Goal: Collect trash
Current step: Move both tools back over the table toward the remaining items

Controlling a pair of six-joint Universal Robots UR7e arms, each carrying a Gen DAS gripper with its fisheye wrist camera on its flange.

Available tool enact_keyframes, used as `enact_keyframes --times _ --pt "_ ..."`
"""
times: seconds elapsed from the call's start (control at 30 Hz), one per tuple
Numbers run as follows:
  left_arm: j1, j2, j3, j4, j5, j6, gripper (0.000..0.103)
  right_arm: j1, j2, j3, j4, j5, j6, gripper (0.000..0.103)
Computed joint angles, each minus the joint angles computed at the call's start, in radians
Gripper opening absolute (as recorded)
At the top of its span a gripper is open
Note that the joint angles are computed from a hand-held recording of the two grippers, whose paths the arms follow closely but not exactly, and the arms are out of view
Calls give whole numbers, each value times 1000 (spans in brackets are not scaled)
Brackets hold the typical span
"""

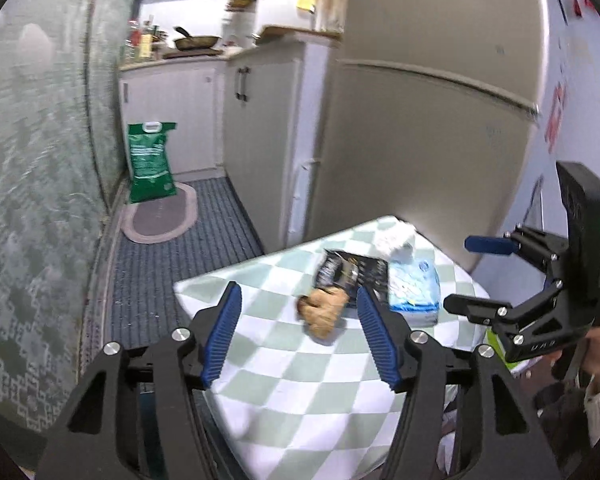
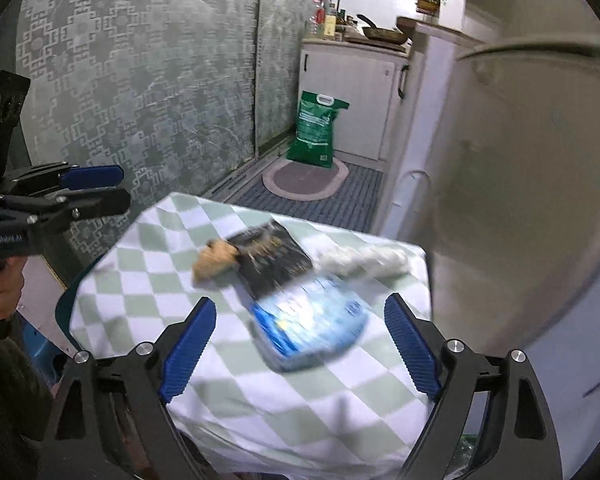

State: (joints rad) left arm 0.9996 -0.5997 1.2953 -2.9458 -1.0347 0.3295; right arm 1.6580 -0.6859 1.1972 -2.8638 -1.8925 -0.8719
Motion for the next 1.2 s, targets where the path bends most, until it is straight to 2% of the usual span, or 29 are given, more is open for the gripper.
enact_keyframes --times 0.17,0.27,0.4,0.63,0.97,1.07,1.13,1.2 --pt "0 48 -36 63 16 35 63 -30 -22 19 18 24 -14 88" --pt "3 73 -63 101 35 44 58 -45 -25 14 39 34 -19 89" --pt "10 102 -102 136 47 43 58 -59 -27 13 61 41 -29 89" --pt "17 149 -167 189 64 31 53 -68 -28 30 74 58 -83 89" --pt "23 174 -207 211 63 30 50 -73 -17 2 106 89 -81 89" --pt "26 175 -217 232 59 18 46 -72 -5 -20 126 93 -76 89" --pt "26 181 -227 245 73 10 35 -71 3 -31 130 89 -81 90" --pt "26 184 -235 253 75 6 35 -68 6 -34 133 88 -83 95"
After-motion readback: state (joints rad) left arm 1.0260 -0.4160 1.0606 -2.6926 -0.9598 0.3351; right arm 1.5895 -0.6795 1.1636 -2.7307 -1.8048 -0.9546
